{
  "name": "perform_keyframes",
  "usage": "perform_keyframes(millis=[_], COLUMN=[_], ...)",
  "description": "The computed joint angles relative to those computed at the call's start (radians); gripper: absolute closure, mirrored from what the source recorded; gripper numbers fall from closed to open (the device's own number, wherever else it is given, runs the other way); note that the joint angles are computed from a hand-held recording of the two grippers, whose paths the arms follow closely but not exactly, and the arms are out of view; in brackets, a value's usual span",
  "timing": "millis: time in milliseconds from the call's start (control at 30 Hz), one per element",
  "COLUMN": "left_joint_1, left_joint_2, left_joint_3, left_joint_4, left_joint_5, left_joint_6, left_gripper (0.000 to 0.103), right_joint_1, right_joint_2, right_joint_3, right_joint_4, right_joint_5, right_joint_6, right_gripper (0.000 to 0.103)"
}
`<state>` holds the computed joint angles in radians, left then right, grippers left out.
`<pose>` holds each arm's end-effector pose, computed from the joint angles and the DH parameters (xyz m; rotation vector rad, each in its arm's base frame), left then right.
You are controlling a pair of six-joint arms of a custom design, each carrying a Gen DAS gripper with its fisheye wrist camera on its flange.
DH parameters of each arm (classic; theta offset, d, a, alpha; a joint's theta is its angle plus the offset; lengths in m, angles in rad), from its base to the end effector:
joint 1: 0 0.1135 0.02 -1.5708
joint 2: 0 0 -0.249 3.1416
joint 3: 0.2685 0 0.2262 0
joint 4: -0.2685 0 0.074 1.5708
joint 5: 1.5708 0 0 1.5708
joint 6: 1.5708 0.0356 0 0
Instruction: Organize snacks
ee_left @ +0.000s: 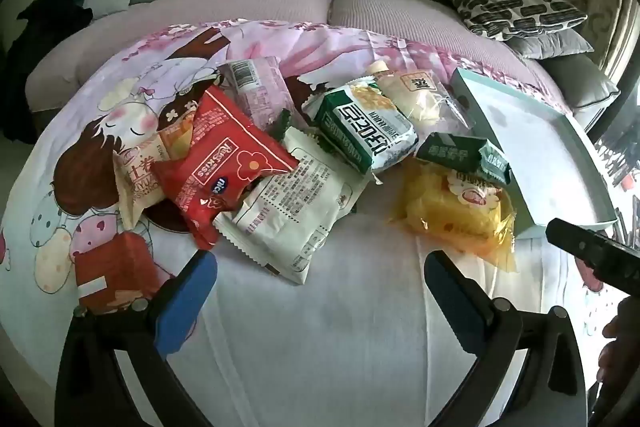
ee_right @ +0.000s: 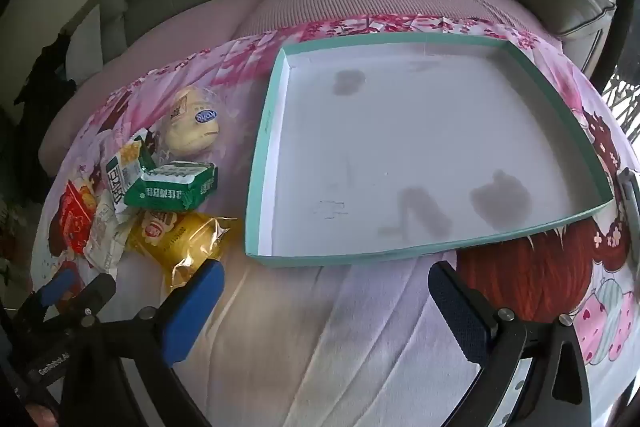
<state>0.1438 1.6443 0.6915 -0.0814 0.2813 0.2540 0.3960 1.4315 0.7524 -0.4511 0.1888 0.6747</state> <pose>0.2675 0.0287 0.1258 0.2400 2.5453 -0.2158 0.2234 0.0861 0.1712 0.4265 2.6334 0.0875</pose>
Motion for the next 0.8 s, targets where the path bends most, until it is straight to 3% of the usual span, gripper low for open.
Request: perform_keyframes(millis=[400, 800], left_joint_1=[-0.049, -0.046], left_joint_2=[-0.013, -0.014], left_joint_3=[0.012, 0.007], left_joint_4=[-0.007, 0.012], left_joint_5=[-0.013, -0.003], left_joint_6=[-0.039, -0.047], left_gripper=[0.0, 0.0], right_joint_1=[-0.008, -0.017], right_joint_2=[0.008, 0.002], right_joint_3=[-0.049, -0.034], right_joint_4=[0.069, 0.043], right_joint_5=[-0.01, -0.023], right_joint_6=[0.005, 0.02], right_gripper=[0.0, 0.0])
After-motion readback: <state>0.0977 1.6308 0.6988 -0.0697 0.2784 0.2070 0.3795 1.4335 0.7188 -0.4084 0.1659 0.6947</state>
